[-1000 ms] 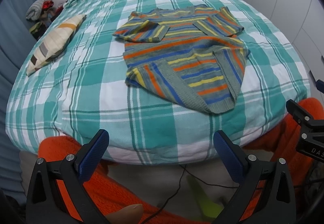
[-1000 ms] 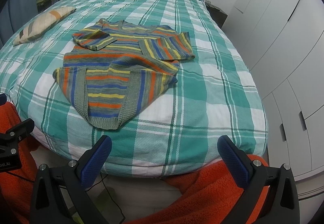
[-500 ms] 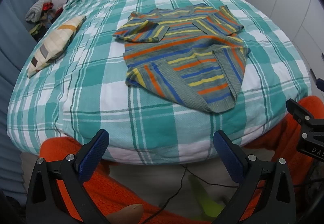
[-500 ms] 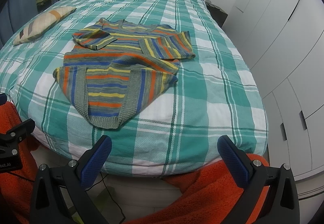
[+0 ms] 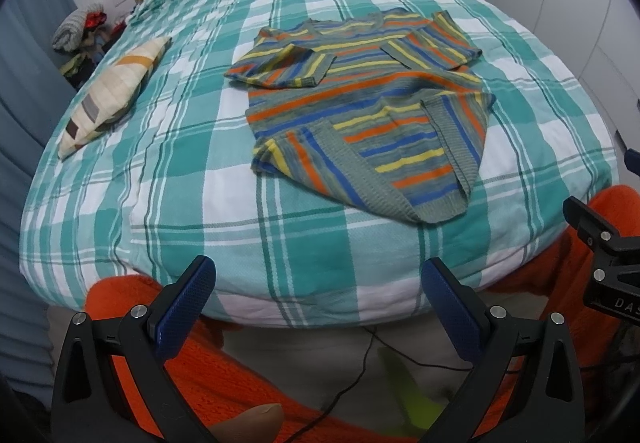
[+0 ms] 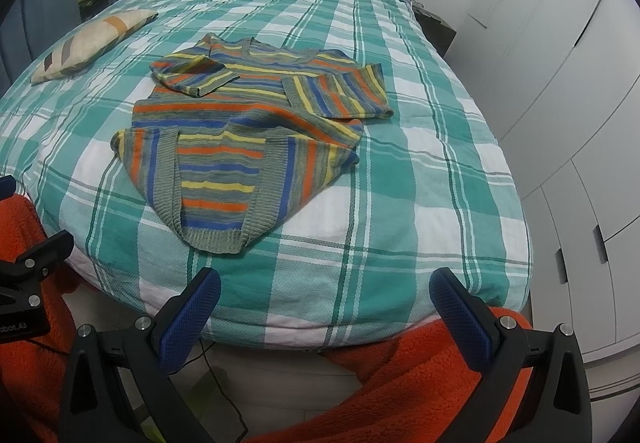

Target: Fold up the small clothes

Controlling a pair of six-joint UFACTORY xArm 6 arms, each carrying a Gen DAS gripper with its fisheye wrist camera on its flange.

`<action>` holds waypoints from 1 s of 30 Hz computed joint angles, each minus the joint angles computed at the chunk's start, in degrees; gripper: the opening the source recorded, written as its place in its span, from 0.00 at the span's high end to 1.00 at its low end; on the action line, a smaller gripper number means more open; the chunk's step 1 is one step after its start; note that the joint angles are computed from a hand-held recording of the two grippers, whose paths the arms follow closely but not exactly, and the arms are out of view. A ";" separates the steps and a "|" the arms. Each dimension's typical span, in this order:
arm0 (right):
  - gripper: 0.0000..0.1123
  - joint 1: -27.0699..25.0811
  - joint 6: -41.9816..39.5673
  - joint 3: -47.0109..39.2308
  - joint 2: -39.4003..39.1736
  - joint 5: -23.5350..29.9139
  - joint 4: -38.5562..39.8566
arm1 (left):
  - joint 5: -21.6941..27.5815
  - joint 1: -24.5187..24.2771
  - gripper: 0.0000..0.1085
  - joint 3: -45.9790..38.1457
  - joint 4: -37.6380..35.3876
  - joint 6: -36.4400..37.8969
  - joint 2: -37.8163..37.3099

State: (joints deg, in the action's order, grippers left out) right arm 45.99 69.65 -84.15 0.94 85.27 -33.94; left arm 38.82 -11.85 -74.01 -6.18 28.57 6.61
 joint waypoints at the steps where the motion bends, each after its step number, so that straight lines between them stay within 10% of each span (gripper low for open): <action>1: 0.08 0.00 -0.12 -0.16 0.15 -0.06 0.06 | 0.06 -0.03 0.05 -0.09 -0.04 -0.05 0.06; 30: 0.08 -0.05 -0.76 -0.81 0.94 -0.61 0.78 | 0.46 0.03 0.05 -0.73 0.95 -0.42 0.37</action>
State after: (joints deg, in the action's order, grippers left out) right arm 45.94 68.89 -84.96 1.88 84.66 -33.16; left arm 39.27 -11.82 -74.74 -5.23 28.15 6.98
